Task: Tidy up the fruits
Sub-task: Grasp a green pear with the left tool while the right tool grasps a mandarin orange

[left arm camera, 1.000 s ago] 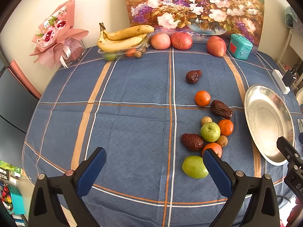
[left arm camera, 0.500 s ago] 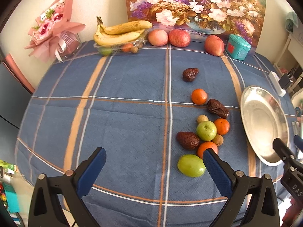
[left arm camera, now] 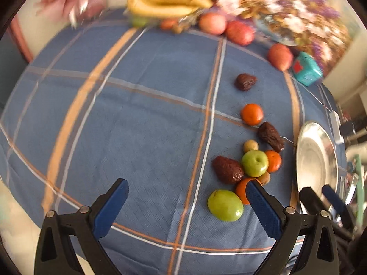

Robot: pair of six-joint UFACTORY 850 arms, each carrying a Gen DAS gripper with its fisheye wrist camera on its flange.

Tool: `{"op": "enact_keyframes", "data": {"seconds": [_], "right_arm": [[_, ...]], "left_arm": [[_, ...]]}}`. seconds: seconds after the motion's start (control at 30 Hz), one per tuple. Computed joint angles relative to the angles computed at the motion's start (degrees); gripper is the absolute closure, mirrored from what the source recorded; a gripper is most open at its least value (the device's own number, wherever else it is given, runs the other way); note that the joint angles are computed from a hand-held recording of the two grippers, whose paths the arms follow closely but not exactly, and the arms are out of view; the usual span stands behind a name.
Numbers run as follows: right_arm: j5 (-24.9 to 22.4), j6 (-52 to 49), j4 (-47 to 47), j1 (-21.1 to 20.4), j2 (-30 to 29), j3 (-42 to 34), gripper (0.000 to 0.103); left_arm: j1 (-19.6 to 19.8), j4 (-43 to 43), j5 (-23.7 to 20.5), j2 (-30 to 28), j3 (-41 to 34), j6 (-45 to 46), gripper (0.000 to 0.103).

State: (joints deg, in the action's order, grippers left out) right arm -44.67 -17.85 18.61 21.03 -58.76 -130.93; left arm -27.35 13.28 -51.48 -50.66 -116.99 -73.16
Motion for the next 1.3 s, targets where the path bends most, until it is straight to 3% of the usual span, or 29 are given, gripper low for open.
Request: {"op": "enact_keyframes", "data": {"seconds": [0.13, 0.33, 0.53, 0.63, 0.7, 0.8, 0.9, 1.13, 1.2, 1.27, 1.3], "right_arm": [[-1.0, 1.3, -0.5, 0.2, -1.3, -1.8, 0.014], [-2.4, 2.9, -0.1, -0.4, -2.2, -3.0, 0.014], [-2.1, 2.8, -0.3, -0.5, -2.0, -2.8, 0.015], [-2.4, 3.4, -0.3, -0.6, -2.2, -3.2, 0.015], [-2.4, 3.6, -0.6, -0.6, -2.3, -3.2, 0.015], [-2.3, 4.0, -0.9, -0.6, -2.2, -3.1, 0.015], [-2.7, 4.4, -0.9, -0.6, -2.5, -3.6, 0.015], [-6.8, 2.8, 0.3, -0.1, -5.4, -7.9, 0.015], [-8.9, 2.2, 1.1, 0.2, -6.9, -10.3, 0.020], [-11.7, 1.8, 2.1, 0.5, -9.1, -13.7, 0.037], [-13.1, 1.8, 2.3, 0.7, -10.1, -15.3, 0.037]], "left_arm": [[0.4, -4.3, -0.8, -1.9, -1.5, 0.7, 0.002], [0.6, -12.1, 0.9, -5.1, -4.5, 7.2, 0.014], [0.2, -15.6, -3.0, -10.6, -13.4, 13.2, 0.031], [0.1, -16.4, -2.2, -11.0, -13.9, 14.0, 0.037], [0.1, -17.0, -1.4, -10.9, -13.9, 14.9, 0.047], [-0.1, -17.4, -2.2, -12.1, -15.9, 15.4, 0.048], [0.3, -18.0, -1.2, -9.6, -12.5, 15.4, 0.055], [1.2, -18.9, 8.2, -1.3, 1.6, 12.0, 0.055], [1.6, -16.0, 9.8, 1.5, 5.9, 8.0, 0.055], [1.6, -10.6, 10.1, 3.8, 8.9, 1.5, 0.055], [1.7, -7.8, 10.1, 4.9, 10.4, -1.7, 0.055]]}}
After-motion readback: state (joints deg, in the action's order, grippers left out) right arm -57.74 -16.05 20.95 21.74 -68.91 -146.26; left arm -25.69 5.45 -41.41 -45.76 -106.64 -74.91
